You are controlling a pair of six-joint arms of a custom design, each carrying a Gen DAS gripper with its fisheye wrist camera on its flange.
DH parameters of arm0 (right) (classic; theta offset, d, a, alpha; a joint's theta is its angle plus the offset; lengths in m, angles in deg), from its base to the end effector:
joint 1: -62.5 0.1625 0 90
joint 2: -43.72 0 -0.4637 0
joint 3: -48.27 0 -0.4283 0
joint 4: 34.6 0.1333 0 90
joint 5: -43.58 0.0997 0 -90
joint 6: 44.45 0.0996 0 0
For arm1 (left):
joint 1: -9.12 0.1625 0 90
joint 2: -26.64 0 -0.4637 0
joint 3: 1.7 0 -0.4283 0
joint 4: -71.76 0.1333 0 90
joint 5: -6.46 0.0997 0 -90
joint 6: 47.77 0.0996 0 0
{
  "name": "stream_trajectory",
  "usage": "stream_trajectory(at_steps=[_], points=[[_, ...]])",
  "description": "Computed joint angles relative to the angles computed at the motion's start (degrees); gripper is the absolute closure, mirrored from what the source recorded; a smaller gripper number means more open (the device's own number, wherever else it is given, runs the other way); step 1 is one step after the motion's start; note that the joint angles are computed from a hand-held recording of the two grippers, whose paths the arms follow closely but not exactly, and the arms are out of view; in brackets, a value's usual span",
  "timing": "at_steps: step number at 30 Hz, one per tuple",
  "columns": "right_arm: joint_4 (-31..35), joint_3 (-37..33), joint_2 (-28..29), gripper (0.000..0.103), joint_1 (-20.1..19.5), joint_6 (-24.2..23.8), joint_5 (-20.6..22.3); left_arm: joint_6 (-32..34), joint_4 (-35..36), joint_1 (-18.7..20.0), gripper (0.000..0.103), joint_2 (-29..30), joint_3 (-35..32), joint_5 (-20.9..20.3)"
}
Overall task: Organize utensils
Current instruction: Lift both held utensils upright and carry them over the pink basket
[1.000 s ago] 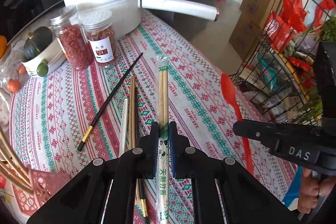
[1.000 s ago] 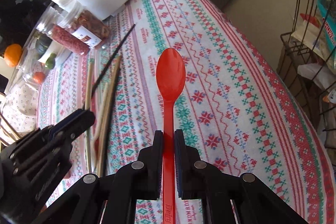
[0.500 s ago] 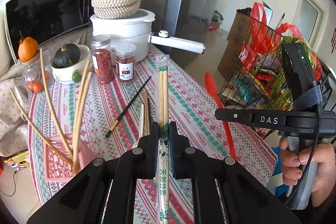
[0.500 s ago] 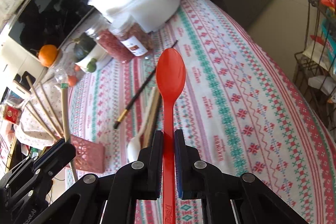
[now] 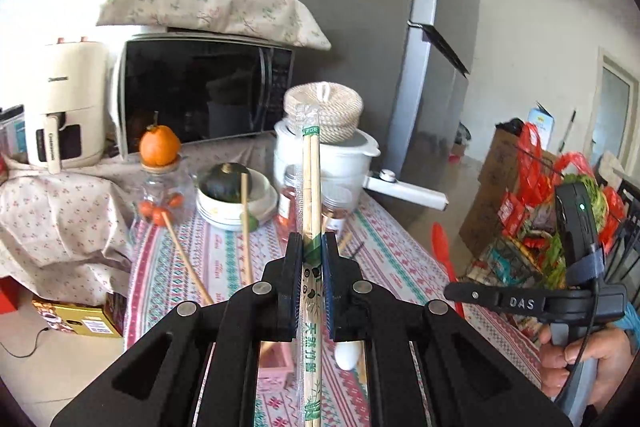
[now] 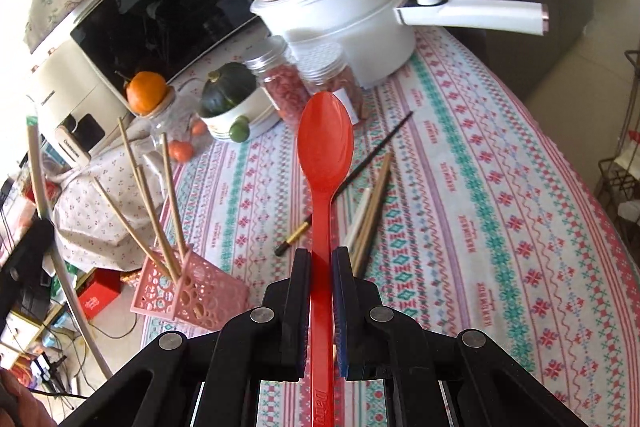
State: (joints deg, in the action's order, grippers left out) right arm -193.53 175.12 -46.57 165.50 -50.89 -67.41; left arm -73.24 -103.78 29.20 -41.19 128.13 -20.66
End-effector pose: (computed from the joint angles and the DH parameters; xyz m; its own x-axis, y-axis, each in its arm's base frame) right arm 0.2021 -0.4415 0.3459 -0.9255 -0.1153 0.3607 -0.2957 0.8152 -0.4981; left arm -0.3799 -0.3752 0.2119 -0.8130 0.1410 -0.5649 0.5665 0.4158 -0.7115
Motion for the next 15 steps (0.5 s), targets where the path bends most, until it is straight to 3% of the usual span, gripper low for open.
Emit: stream_trajectory(at_steps=[6, 9, 15], points=[[-0.6, -0.16, 2.3, 0.095, 0.62, -0.26, -0.48, 8.18, -18.57, 3.42, 0.093, 5.23, -0.08, 6.6], [-1.44, 0.11, 2.78, 0.095, 0.84, -0.27, -0.51, 14.55, -27.31, 5.28, 0.093, 8.27, -1.49, 6.62], [-4.4, 0.6, 3.39, 0.095, 1.11, -0.07, -0.05, 33.37, -44.81, 7.62, 0.093, 15.43, -5.62, 7.14]])
